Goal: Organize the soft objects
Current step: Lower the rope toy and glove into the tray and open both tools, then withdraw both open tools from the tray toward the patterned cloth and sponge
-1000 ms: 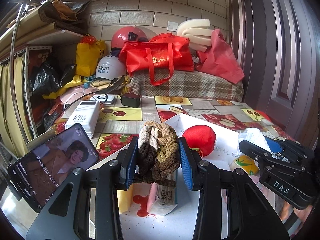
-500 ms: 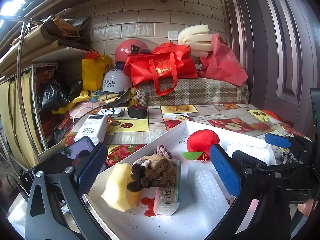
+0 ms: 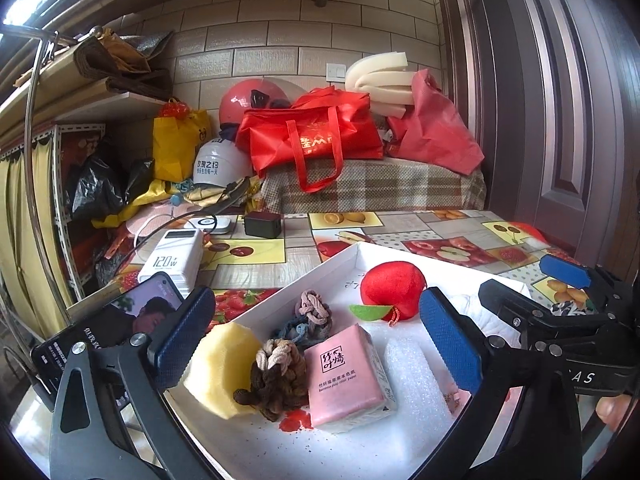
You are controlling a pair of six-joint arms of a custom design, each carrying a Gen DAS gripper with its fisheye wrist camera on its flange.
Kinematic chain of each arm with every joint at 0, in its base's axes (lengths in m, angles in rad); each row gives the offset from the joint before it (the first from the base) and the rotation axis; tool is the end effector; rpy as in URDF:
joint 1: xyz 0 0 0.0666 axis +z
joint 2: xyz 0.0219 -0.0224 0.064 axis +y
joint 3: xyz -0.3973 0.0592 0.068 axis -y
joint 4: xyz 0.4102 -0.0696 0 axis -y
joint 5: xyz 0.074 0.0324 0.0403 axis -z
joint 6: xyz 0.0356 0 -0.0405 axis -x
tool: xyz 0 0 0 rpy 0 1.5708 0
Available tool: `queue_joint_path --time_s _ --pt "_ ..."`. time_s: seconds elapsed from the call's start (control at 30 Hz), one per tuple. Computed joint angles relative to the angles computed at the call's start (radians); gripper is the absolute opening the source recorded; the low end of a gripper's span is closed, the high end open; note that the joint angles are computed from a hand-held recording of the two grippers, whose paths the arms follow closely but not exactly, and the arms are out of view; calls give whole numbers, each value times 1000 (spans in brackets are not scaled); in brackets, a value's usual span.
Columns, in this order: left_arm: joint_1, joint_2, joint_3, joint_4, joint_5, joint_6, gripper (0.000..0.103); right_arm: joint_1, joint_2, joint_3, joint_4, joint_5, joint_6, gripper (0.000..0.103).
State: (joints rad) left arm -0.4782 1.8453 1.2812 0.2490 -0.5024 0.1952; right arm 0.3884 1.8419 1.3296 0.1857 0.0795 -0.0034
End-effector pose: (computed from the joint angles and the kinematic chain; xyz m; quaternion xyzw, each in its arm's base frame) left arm 0.5774 -0.2804 0.2425 -0.0340 0.7967 0.0019 0.6035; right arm 0.6074 0.2451 0.2588 -0.1326 0.8014 0.0817 0.5774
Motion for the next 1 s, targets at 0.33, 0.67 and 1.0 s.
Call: queue_joint_path --time_s 0.33,0.67,1.0 --pt "-21 -4 1 -33 -95 30 103 4 -14 -18 9 80 -21 103" --pt "-46 -13 -8 -51 -115 40 103 -16 -58 -91 61 31 -38 103" --pt "-95 -15 -6 -51 -71 4 103 -77 -134 -190 71 4 -43 103"
